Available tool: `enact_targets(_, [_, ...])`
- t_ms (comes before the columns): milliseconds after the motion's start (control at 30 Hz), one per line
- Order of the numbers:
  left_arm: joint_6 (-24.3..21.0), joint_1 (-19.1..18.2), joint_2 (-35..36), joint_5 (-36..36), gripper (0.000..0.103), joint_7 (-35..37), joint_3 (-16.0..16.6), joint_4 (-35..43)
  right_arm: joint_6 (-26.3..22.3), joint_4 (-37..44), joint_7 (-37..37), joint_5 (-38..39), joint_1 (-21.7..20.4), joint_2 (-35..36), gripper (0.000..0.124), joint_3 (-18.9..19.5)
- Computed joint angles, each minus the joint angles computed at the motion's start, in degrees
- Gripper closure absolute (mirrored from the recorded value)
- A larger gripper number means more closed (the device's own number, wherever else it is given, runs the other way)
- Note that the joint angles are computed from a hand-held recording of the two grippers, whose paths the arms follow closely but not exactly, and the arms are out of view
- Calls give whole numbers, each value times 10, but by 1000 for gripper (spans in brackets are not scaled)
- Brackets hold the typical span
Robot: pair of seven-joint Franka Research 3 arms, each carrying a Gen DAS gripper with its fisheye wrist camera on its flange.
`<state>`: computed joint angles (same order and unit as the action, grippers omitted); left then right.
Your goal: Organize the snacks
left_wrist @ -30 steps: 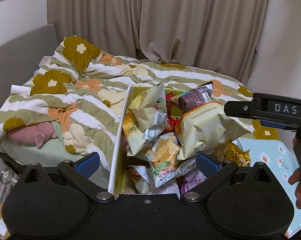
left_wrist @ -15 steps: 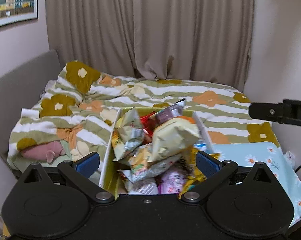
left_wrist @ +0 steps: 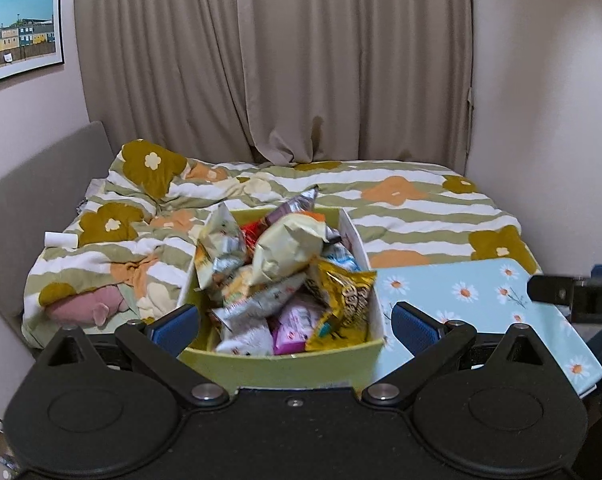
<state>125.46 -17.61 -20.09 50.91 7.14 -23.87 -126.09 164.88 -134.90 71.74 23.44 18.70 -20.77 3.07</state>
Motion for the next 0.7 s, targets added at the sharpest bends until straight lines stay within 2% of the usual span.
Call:
enact_targets(133, [-9, -7, 7, 4, 0, -14, -12, 0, -5, -35, 17, -34, -25, -25, 21, 12])
enact_targets(700, [-12, -31, 39, 22, 0, -36, -8, 18, -11, -56, 17, -45, -31, -39, 21, 0])
